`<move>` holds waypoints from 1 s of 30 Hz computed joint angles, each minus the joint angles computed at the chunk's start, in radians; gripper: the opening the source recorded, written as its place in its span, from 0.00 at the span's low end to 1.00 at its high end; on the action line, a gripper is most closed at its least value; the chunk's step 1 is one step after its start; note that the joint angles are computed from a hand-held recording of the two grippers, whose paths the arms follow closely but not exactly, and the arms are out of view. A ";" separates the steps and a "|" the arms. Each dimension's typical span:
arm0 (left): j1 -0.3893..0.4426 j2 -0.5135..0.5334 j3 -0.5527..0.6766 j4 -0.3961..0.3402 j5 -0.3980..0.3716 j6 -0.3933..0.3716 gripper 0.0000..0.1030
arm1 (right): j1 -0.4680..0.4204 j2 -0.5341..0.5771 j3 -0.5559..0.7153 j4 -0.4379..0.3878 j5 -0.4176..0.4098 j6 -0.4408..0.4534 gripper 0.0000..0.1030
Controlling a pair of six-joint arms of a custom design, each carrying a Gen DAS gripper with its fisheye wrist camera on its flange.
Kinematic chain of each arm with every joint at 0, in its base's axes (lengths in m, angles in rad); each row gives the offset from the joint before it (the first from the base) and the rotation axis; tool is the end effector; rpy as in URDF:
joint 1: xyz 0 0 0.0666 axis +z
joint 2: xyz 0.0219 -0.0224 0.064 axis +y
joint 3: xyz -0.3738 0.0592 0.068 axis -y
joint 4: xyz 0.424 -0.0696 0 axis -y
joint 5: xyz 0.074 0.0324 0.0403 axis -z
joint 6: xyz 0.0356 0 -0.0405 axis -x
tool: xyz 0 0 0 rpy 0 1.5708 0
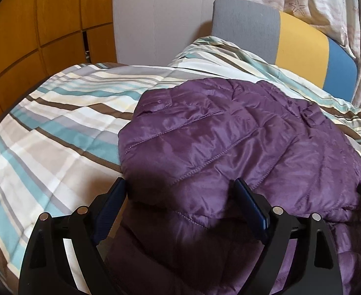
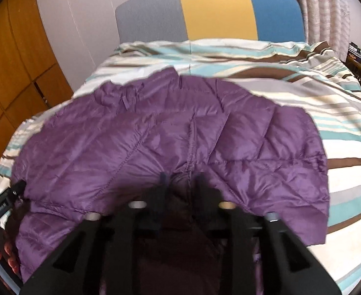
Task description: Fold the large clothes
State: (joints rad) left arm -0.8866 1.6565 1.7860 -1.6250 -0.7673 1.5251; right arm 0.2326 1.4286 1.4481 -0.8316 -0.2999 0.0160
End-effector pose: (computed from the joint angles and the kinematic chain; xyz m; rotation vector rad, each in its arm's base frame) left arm 0.3661 -0.4104 0.4526 -0.7835 2.2547 0.2599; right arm 0.5176 0.1330 0.4400 -0.4374 2.3441 0.4601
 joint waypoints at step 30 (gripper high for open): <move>0.082 0.096 0.155 0.007 0.052 -0.107 0.85 | 0.097 0.096 0.035 0.085 0.162 0.123 0.43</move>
State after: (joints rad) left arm -0.8044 1.7524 1.9411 -1.6179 -0.7154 1.4178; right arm 0.3294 1.5251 1.4835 -0.7462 -0.1384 0.1394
